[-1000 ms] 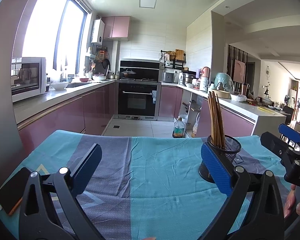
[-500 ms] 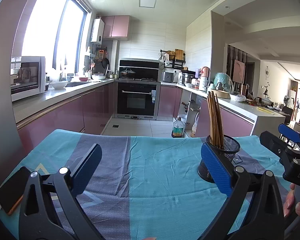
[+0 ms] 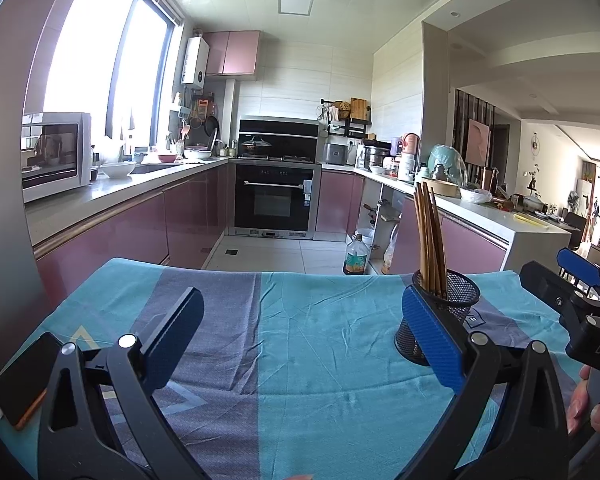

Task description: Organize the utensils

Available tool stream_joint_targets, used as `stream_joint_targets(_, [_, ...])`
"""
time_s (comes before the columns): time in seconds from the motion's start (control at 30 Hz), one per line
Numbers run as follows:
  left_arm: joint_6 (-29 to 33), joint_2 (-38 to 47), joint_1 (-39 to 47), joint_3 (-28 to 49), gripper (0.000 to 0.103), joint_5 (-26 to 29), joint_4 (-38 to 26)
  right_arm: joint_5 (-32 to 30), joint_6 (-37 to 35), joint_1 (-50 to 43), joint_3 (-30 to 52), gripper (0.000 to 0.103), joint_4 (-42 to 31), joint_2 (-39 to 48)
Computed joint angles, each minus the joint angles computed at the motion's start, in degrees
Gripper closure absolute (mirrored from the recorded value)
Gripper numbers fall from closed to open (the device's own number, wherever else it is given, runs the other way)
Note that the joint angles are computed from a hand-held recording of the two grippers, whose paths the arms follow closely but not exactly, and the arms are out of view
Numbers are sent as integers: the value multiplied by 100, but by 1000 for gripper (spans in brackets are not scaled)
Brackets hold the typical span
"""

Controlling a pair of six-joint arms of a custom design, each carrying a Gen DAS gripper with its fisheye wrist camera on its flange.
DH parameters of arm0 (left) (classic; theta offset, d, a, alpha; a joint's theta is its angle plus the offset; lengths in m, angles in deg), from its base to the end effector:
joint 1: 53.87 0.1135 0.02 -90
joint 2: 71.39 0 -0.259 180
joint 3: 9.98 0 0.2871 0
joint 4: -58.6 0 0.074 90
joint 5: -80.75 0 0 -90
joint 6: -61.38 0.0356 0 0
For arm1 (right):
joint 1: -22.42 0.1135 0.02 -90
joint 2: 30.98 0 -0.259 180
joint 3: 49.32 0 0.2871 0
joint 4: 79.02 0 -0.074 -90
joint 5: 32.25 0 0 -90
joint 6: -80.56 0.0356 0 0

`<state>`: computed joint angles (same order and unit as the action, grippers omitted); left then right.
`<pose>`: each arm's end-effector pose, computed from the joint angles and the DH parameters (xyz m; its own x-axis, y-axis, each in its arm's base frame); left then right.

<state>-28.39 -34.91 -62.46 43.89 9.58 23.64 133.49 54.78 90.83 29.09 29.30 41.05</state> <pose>0.1846 -0.0395 0.3208 -0.2967 0.0487 -0.9537 0.4468 0.8897 -0.0936 0.1278 0.2291 0.3166 -0.2174 0.0533 -0.9746 0.2662 0.9639 -0.0067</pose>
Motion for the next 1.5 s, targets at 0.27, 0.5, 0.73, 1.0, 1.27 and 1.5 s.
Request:
stream_joint_targets(0.27, [-5,10,-16,8,5,-17,0,-12,103,-4,31,7,-56,60])
stream_joint_targets(0.5, [6,15,9,12,5,18,-9,-18,144,-4,50,7,-110,72])
stream_joint_targets(0.73, [0,30,-6,10,5,5,7,11,275,11,108,7,-206,143])
stream_joint_targets(1.0, [-5,31,-22,16,5,-13,2,-5,343,9,175,7,-258,217])
stream_joint_targets(1.27, [-1,35,-25,17,5,-15,7,14,364,15,165,7,-252,206])
stream_joint_targets(1.5, [-4,0,-31,-4,5,-10,-13,13,410,21,191,7,-302,227])
